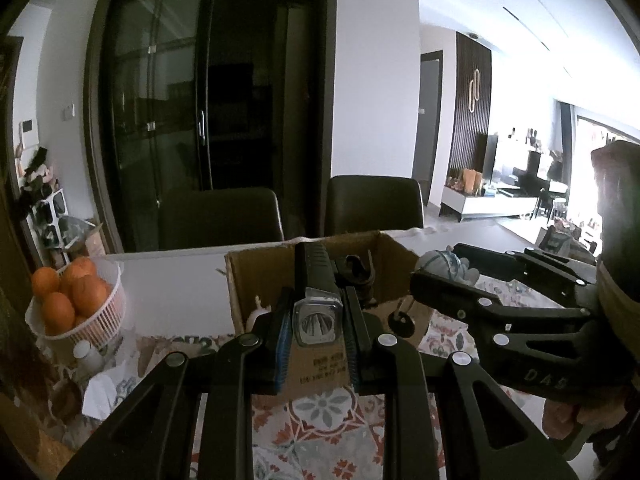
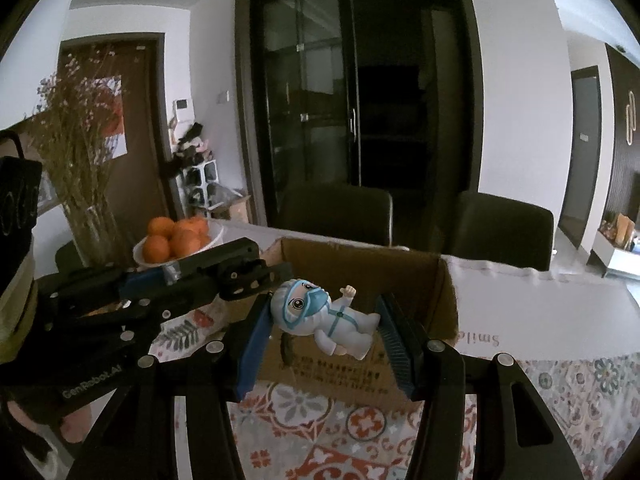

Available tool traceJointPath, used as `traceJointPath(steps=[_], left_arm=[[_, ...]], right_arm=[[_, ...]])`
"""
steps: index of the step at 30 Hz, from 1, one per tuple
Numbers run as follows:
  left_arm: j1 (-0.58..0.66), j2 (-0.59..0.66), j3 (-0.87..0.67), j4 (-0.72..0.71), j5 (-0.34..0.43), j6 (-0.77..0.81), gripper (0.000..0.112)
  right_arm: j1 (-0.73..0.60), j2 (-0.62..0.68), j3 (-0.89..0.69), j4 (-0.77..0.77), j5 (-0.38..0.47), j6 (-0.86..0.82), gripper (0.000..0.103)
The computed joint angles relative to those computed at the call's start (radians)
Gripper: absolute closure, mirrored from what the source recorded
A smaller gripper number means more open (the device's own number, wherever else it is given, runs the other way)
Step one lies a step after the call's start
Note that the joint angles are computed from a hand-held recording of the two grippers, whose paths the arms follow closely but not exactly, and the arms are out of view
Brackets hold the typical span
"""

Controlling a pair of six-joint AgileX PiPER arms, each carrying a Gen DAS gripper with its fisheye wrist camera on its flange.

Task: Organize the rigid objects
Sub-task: 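Lift and carry the flashlight and figurine with both tools over the box, then open both tools to drop the flashlight and figurine into the box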

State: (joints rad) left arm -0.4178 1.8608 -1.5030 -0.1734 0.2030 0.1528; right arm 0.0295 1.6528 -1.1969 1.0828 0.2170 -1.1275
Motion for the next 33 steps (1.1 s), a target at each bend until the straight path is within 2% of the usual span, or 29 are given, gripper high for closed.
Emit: traceJointPath(steps=[12,26,33], left_arm=[[0.009,0.1,-0.209,0.059,0.111,-0.066,0.089],[0.025,0.272,-0.457,0.077,0.25,-0.099,0.089],[0.027,0.393,-0.625,0.095,0.37,-0.135,0.089]], right_arm=[[-0.013,0.087,-0.167,-0.224,0.025,0.226,0.049],[-0.033,0.243,-0.373,-0.482,0.102,0.481,0.049],[-0.046,0.334,-0.474,-0.578,0.154,0.584,0.049]])
